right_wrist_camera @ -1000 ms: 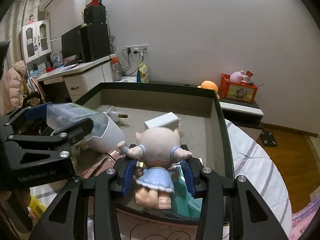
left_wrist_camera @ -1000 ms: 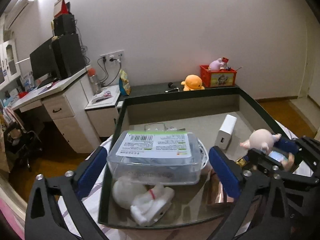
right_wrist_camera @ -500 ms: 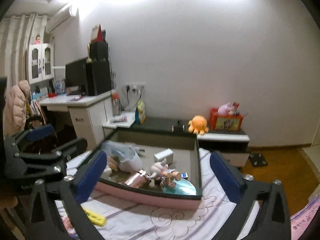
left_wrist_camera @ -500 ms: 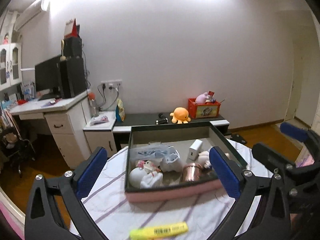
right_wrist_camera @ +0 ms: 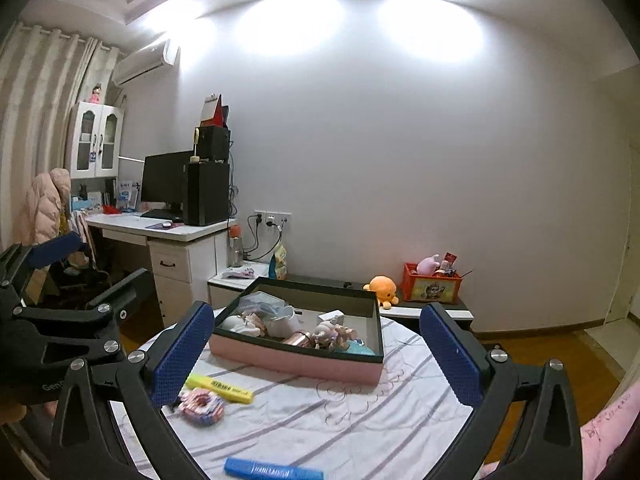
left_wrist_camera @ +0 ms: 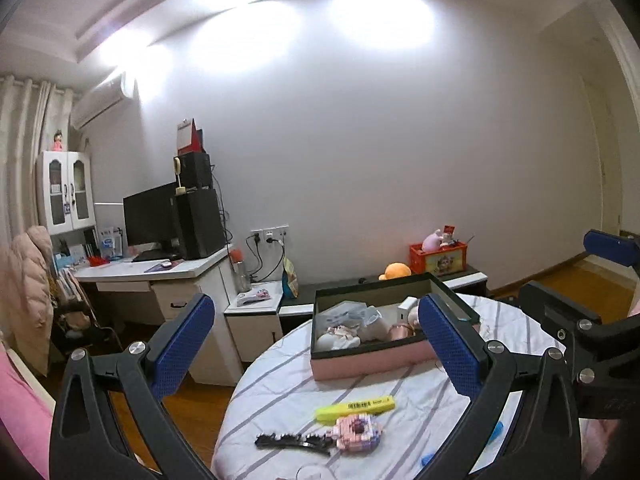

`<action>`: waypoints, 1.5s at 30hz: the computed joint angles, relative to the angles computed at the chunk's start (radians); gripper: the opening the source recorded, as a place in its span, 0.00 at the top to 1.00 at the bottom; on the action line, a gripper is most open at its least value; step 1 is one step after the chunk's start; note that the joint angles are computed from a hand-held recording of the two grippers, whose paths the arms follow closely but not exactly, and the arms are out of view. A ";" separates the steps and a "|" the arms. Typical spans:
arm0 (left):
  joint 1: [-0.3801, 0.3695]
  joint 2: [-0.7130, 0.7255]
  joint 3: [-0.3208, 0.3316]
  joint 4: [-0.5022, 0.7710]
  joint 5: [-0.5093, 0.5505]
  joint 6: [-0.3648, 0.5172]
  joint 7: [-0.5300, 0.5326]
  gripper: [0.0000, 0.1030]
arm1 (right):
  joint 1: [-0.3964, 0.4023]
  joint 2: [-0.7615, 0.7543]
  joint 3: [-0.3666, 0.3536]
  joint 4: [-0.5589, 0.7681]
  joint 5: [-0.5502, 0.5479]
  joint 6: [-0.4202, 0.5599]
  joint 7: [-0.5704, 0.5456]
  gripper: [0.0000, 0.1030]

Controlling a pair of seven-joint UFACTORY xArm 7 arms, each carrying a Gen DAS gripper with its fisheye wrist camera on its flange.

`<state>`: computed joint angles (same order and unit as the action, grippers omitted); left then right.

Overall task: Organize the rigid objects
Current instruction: 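Open both tools over the tray, releasing the plastic box and doll, then withdraw both tools from the tray toward the remaining bed items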

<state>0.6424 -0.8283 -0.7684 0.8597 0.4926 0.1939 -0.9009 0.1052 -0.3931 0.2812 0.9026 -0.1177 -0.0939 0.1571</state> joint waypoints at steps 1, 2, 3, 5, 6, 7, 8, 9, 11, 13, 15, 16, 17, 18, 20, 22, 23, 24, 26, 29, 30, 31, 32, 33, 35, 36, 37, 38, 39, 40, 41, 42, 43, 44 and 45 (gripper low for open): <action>-0.024 -0.005 0.013 -0.009 -0.007 0.006 0.005 0.00 | -0.008 -0.022 0.010 -0.017 0.001 0.001 0.008 0.00; -0.047 -0.006 0.024 -0.016 -0.011 0.016 0.012 0.00 | -0.019 -0.044 0.020 -0.037 0.003 -0.010 0.018 0.00; -0.058 -0.013 0.030 -0.023 -0.012 0.018 0.012 0.00 | -0.035 -0.065 0.034 -0.053 0.004 -0.012 0.026 0.00; -0.076 -0.028 0.038 -0.040 -0.018 0.012 0.005 0.00 | -0.023 -0.089 0.027 -0.068 0.006 0.002 0.029 0.00; -0.087 -0.029 0.042 -0.044 -0.021 0.016 0.009 0.00 | -0.022 -0.100 0.026 -0.076 0.006 0.002 0.031 0.00; -0.098 -0.032 0.048 -0.051 -0.022 0.013 0.011 0.00 | -0.027 -0.113 0.030 -0.084 0.004 0.007 0.033 0.00; -0.112 -0.029 0.054 -0.056 -0.025 0.010 0.015 0.00 | -0.030 -0.121 0.032 -0.089 0.003 0.012 0.035 0.00; -0.132 -0.026 0.065 -0.063 -0.030 0.010 0.022 0.00 | -0.029 -0.130 0.031 -0.096 0.003 0.015 0.037 0.00; -0.172 -0.015 0.087 -0.079 -0.044 0.006 0.028 0.00 | -0.020 -0.148 0.025 -0.111 0.005 0.022 0.040 0.00; -0.221 0.008 0.116 -0.097 -0.058 0.009 0.043 0.00 | -0.019 -0.156 0.024 -0.117 0.002 0.033 0.041 0.00; -0.252 0.020 0.130 -0.113 -0.062 0.018 0.052 0.00 | -0.013 -0.161 0.019 -0.129 -0.001 0.036 0.039 0.00; -0.264 0.027 0.134 -0.121 -0.062 0.027 0.056 0.00 | -0.002 -0.155 0.013 -0.130 -0.002 0.048 0.036 0.00; -0.272 0.031 0.137 -0.130 -0.061 0.036 0.055 0.00 | 0.015 -0.152 -0.001 -0.133 -0.002 0.062 0.029 0.00; -0.287 0.040 0.144 -0.140 -0.063 0.048 0.057 0.00 | 0.032 -0.142 -0.013 -0.136 -0.001 0.073 0.021 0.00; -0.317 0.061 0.163 -0.164 -0.069 0.066 0.049 0.00 | 0.040 -0.126 -0.016 -0.143 -0.004 0.093 0.015 0.00; -0.346 0.088 0.184 -0.180 -0.073 0.085 0.040 0.00 | 0.075 -0.090 -0.044 -0.147 -0.003 0.119 -0.007 0.00; -0.352 0.103 0.192 -0.184 -0.069 0.084 0.033 0.00 | 0.089 -0.072 -0.057 -0.146 -0.001 0.131 -0.019 0.00; -0.361 0.116 0.198 -0.190 -0.066 0.087 0.026 0.00 | 0.115 -0.051 -0.081 -0.144 0.004 0.146 -0.038 0.00; -0.384 0.149 0.213 -0.190 -0.055 0.099 0.024 0.00 | 0.230 0.009 -0.184 -0.128 0.055 0.205 -0.137 0.00; -0.400 0.189 0.220 -0.179 -0.021 0.118 0.011 0.00 | 0.375 0.081 -0.323 -0.091 0.196 0.292 -0.332 0.00; -0.410 0.203 0.229 -0.174 -0.012 0.121 0.011 0.00 | 0.391 0.102 -0.342 -0.076 0.234 0.318 -0.379 0.00; -0.420 0.217 0.238 -0.170 -0.003 0.120 0.009 0.00 | 0.405 0.128 -0.362 -0.056 0.273 0.348 -0.433 0.00; -0.428 0.229 0.248 -0.167 0.005 0.119 0.006 0.00 | 0.407 0.151 -0.371 -0.046 0.302 0.351 -0.472 0.00; -0.439 0.242 0.259 -0.161 0.010 0.122 0.006 0.00 | 0.408 0.164 -0.374 -0.037 0.331 0.366 -0.502 0.00; -0.447 0.259 0.271 -0.152 0.032 0.129 -0.001 0.00 | 0.422 0.199 -0.394 -0.003 0.415 0.401 -0.598 0.00; -0.449 0.269 0.276 -0.147 0.043 0.136 -0.004 0.00 | 0.425 0.207 -0.395 0.003 0.450 0.405 -0.637 0.00; -0.452 0.281 0.282 -0.140 0.053 0.143 -0.007 0.00 | 0.436 0.225 -0.403 0.021 0.497 0.415 -0.703 0.00; -0.455 0.290 0.289 -0.137 0.064 0.149 -0.012 0.00 | 0.431 0.237 -0.396 0.037 0.509 0.434 -0.730 0.00; -0.462 0.302 0.299 -0.133 0.071 0.156 -0.014 0.00 | 0.427 0.255 -0.389 0.058 0.522 0.454 -0.763 0.00; -0.471 0.308 0.311 -0.132 0.078 0.162 -0.015 0.00 | 0.423 0.271 -0.380 0.077 0.537 0.473 -0.789 0.00; -0.476 0.314 0.319 -0.132 0.086 0.169 -0.020 0.00 | 0.417 0.290 -0.375 0.102 0.560 0.505 -0.821 0.03; -0.483 0.318 0.329 -0.133 0.094 0.174 -0.025 0.00 | 0.409 0.300 -0.365 0.116 0.572 0.522 -0.838 0.07; -0.489 0.323 0.338 -0.134 0.101 0.179 -0.028 0.00 | 0.399 0.310 -0.358 0.133 0.590 0.542 -0.861 0.17; -0.495 0.329 0.347 -0.132 0.106 0.186 -0.030 0.00 | 0.390 0.321 -0.350 0.150 0.611 0.563 -0.886 0.31; -0.501 0.334 0.356 -0.131 0.112 0.193 -0.034 0.00 | 0.379 0.329 -0.341 0.163 0.622 0.576 -0.900 0.38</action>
